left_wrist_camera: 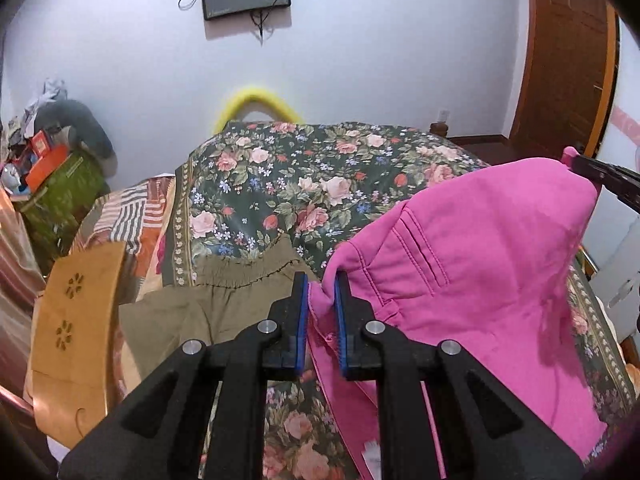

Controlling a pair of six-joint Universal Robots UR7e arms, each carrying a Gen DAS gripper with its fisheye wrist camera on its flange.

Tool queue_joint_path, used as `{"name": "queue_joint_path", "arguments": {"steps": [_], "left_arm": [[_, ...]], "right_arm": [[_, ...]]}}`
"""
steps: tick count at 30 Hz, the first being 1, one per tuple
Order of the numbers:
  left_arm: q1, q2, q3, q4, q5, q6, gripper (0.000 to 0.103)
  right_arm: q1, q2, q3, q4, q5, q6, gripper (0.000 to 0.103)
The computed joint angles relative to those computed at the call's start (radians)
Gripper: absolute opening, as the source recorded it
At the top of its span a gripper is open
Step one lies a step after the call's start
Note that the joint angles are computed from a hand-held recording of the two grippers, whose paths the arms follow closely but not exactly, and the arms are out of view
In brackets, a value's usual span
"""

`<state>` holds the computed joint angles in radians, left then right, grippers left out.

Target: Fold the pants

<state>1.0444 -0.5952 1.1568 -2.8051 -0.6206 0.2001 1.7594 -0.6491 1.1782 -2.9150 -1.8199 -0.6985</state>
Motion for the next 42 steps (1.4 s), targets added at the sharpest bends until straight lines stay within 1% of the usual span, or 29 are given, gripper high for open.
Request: {"name": "queue_joint_path", "arguments": {"steps": [2,6,9,14,17,19,21,23,25,28,30,32,34,35,36,37,38,39,41,42], "left_arm": [[-0.017,-0.021,0.050,-0.013,0.024,0.002,0.012],[-0.040,-0.065,0.157,-0.008,0.045,-0.036,0.012],[-0.059,-0.095,0.246,-0.032,0.056,-0.044,0.012],[-0.086,-0.140,0.385,-0.005,0.061,-0.095,0.012],[-0.096,-0.158,0.456,0.045,0.057,-0.146,0.012],[-0.099,-0.166,0.494,0.076,0.050,-0.183,0.012],[-0.100,-0.173,0.526,0.130,0.037,-0.246,0.012],[-0.103,-0.178,0.548,0.159,0.022,-0.283,0.012],[-0.109,-0.178,0.572,0.164,0.029,-0.298,0.012],[-0.116,-0.193,0.603,0.178,0.029,-0.326,0.015],[-0.122,-0.211,0.615,0.192,0.025,-0.344,0.015],[-0.132,-0.234,0.624,0.195,0.009,-0.358,0.015],[-0.145,-0.243,0.633,0.167,0.023,-0.343,0.015],[-0.154,-0.246,0.634,0.149,0.034,-0.330,0.015],[-0.161,-0.248,0.633,0.135,0.037,-0.319,0.015],[-0.167,-0.250,0.630,0.129,0.037,-0.314,0.015],[-0.172,-0.250,0.623,0.125,0.036,-0.309,0.015],[-0.176,-0.247,0.616,0.117,0.033,-0.299,0.015],[-0.182,-0.235,0.600,0.112,0.023,-0.276,0.015],[-0.184,-0.224,0.589,0.117,0.019,-0.270,0.015]], "right_arm": [[-0.005,-0.056,0.083,-0.020,0.017,0.011,0.004],[-0.023,-0.145,0.221,-0.049,0.042,0.030,0.003],[-0.036,-0.198,0.310,-0.073,0.046,0.023,0.003],[-0.065,-0.274,0.449,-0.099,0.043,0.027,0.003],[-0.084,-0.304,0.529,-0.132,0.010,0.003,0.003],[-0.099,-0.315,0.571,-0.134,-0.023,-0.003,0.003],[-0.112,-0.322,0.604,-0.141,-0.054,-0.006,0.003],[-0.123,-0.326,0.623,-0.131,-0.079,-0.004,0.003],[-0.133,-0.335,0.645,-0.127,-0.096,-0.003,0.003],[-0.146,-0.367,0.682,-0.101,-0.102,0.021,0.003],[-0.145,-0.384,0.711,-0.125,-0.118,0.018,0.004],[-0.137,-0.402,0.727,-0.126,-0.117,-0.007,0.004],[-0.126,-0.418,0.750,-0.136,-0.115,-0.037,0.004],[-0.121,-0.421,0.754,-0.135,-0.114,-0.046,0.008],[-0.114,-0.422,0.754,-0.122,-0.111,-0.050,0.016],[-0.108,-0.423,0.754,-0.112,-0.104,-0.051,0.021],[-0.103,-0.421,0.754,-0.108,-0.092,-0.056,0.031],[-0.098,-0.416,0.758,-0.119,-0.079,-0.066,0.039],[-0.085,-0.397,0.759,-0.140,-0.074,-0.095,0.045],[-0.079,-0.382,0.752,-0.136,-0.075,-0.109,0.046]]}}
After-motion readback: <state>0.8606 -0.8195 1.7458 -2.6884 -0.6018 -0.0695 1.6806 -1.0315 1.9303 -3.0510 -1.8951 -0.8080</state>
